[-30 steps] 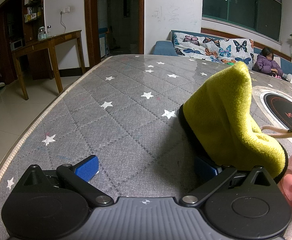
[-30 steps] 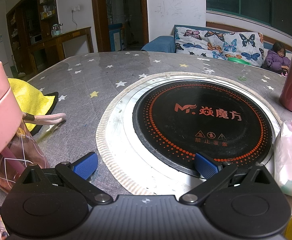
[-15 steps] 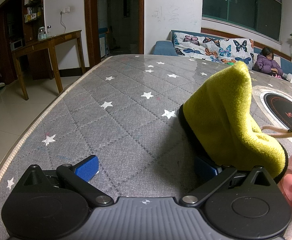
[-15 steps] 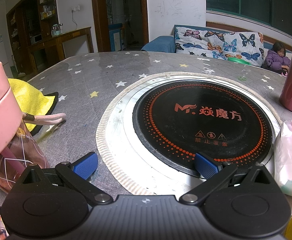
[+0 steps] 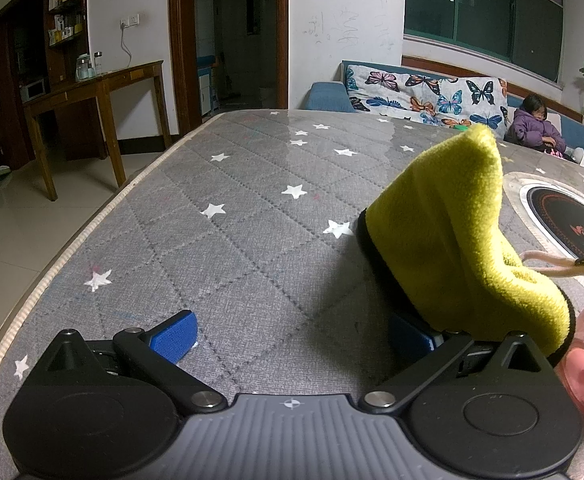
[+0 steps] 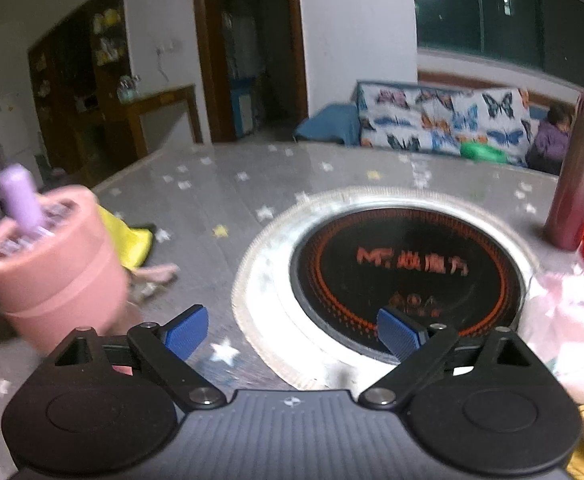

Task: Clean container
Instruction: 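Grasp the pink cup with the right tool while the left tool approaches the yellow cloth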

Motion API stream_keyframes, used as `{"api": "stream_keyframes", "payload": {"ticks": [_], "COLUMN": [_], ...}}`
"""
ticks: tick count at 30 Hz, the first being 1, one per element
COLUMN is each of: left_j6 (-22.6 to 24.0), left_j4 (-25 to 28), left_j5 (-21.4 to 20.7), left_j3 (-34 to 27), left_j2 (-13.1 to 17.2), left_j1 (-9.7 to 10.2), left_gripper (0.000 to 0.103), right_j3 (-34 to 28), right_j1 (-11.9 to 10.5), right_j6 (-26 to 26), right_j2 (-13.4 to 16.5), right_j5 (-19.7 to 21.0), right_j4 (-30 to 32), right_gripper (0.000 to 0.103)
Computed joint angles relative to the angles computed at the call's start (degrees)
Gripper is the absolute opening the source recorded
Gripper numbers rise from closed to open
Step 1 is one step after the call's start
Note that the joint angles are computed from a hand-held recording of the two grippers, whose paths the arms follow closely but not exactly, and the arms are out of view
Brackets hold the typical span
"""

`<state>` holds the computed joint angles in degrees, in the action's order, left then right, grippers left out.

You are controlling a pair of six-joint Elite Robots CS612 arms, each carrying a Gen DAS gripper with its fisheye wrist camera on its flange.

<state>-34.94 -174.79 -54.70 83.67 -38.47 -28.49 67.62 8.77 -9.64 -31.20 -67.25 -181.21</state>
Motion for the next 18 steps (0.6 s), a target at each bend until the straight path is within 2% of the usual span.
{"api": "stream_keyframes", "payload": {"ticks": [3,9,14,18], "left_j6": [-1.0,-0.1,1.9,3.7], "left_j4": [0.9,-1.2,-4.2,-6.9], "left_j5": [-0.2,0.2,0.2,0.6], "left_j3": [0.2,2.5,5.2,6.4], "left_j2": [-0.4,-1.9,-3.7,-4.4], "left_j1": [-0.04,-0.49,-0.91,-1.69], "left_gripper": [0.103,0.103,0.103,0.103], "right_j3": [1.9,3.9,3.4,1.9], "right_j1": [-0.4,-1.3,-1.7,-1.4], "right_j6": [0.0,0.8,1.2,0.3], "right_j2": [-1.4,-3.1,-3.3,-2.7], "right_j5": [2.5,9.8,16.6,18.9], "right_j4": [-2.7,-5.9,-6.6,-6.3], "right_gripper": [0.089,0.082,0.077,0.071]}}
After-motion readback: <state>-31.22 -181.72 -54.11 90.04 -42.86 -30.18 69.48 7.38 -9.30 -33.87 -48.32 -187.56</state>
